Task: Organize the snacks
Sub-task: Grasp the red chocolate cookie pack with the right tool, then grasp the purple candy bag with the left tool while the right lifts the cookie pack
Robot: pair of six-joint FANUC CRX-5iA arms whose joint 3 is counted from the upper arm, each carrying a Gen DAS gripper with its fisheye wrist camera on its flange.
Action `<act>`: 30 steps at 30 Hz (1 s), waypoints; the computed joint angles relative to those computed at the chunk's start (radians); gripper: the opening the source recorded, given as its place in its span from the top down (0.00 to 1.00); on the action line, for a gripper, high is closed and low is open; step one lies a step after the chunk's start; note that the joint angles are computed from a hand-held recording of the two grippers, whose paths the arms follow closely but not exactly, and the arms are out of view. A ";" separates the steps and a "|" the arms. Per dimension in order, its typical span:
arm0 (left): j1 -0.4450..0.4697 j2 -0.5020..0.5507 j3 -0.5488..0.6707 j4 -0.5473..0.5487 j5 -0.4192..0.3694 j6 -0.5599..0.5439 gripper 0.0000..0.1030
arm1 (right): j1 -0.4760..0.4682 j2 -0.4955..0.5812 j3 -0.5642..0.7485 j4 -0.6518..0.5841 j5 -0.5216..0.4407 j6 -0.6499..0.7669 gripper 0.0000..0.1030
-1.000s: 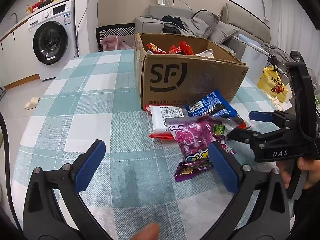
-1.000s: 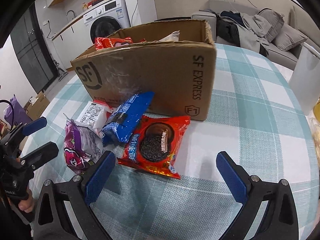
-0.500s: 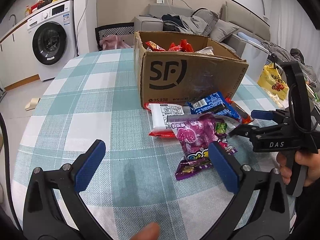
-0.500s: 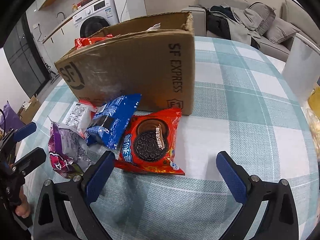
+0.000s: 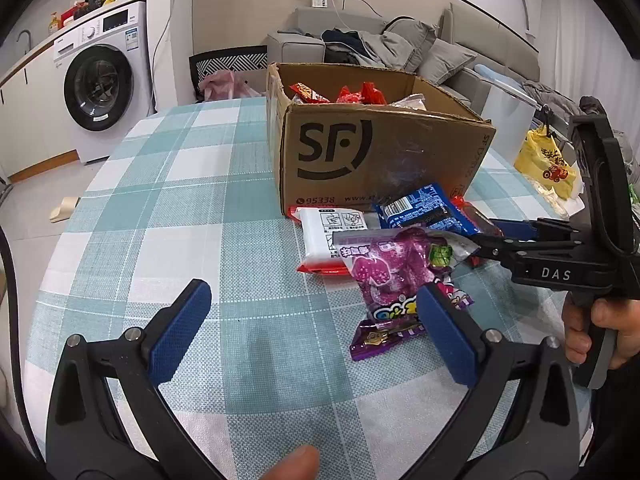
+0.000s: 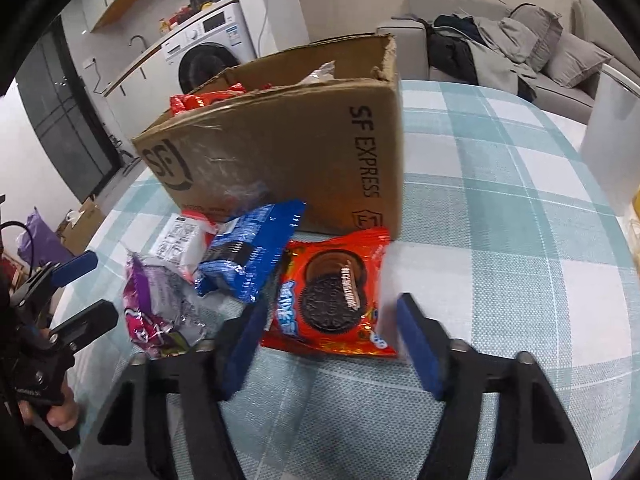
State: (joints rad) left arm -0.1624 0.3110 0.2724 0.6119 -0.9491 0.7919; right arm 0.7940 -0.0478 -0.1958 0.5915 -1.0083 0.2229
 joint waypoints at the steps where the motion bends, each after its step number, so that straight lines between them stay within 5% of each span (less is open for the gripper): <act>1: 0.000 0.000 0.000 0.001 0.000 -0.001 0.01 | 0.001 0.000 0.003 -0.001 0.002 0.005 0.45; 8: 0.002 -0.002 -0.001 0.004 -0.007 0.000 0.01 | 0.018 -0.028 -0.018 0.013 0.035 0.014 0.56; 30: -0.006 0.022 0.007 0.040 -0.076 -0.011 0.01 | 0.069 -0.030 0.028 -0.109 0.078 0.225 0.57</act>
